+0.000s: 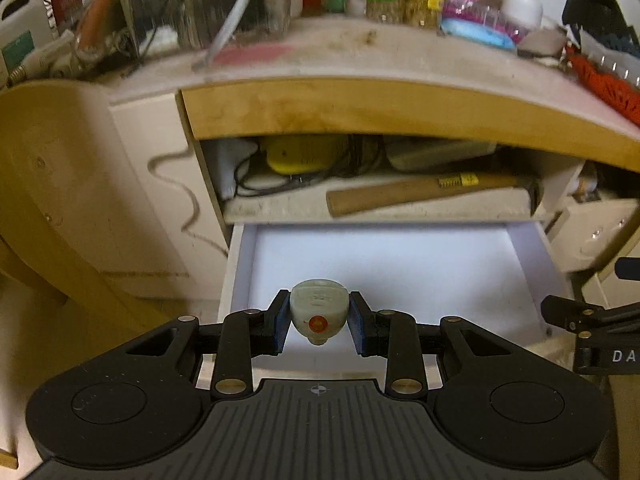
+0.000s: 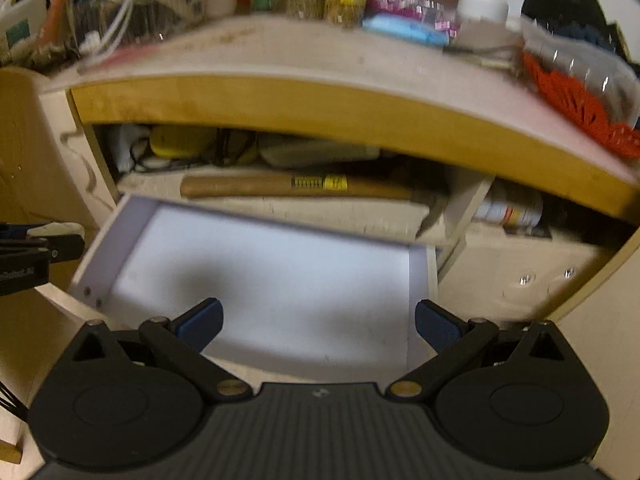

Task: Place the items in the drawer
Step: 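Lower the held toy into the open drawer with the left gripper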

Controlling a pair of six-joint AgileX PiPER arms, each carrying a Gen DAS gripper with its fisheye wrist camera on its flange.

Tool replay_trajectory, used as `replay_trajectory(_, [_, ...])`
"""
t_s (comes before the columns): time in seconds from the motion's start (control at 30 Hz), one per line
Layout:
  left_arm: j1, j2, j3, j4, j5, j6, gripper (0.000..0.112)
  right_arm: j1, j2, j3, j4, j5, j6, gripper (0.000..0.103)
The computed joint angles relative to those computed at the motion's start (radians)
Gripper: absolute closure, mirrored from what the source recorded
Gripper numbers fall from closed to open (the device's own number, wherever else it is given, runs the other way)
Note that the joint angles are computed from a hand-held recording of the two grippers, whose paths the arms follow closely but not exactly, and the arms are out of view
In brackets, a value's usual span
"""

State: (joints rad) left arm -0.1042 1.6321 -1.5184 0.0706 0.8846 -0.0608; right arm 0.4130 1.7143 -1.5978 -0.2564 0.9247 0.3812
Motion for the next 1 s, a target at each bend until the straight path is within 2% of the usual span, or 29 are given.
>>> replay_trajectory(0.2, [0.012, 0.019, -0.021, -0.053, 0.057, 0.038, 0.083, -0.023, 0.04, -0.031, 0.077, 0.075, -0.041, 0.001])
replay_trajectory(0.33, [0.009, 0.029, -0.03, -0.056, 0.076, 0.044, 0.083, -0.031, 0.05, -0.037, 0.105, 0.096, -0.048, 0.001])
replay_trajectory(1.0, [0.01, 0.106, -0.081, -0.056, 0.092, 0.048, 0.083, -0.05, 0.087, -0.063, 0.091, 0.079, -0.044, 0.001])
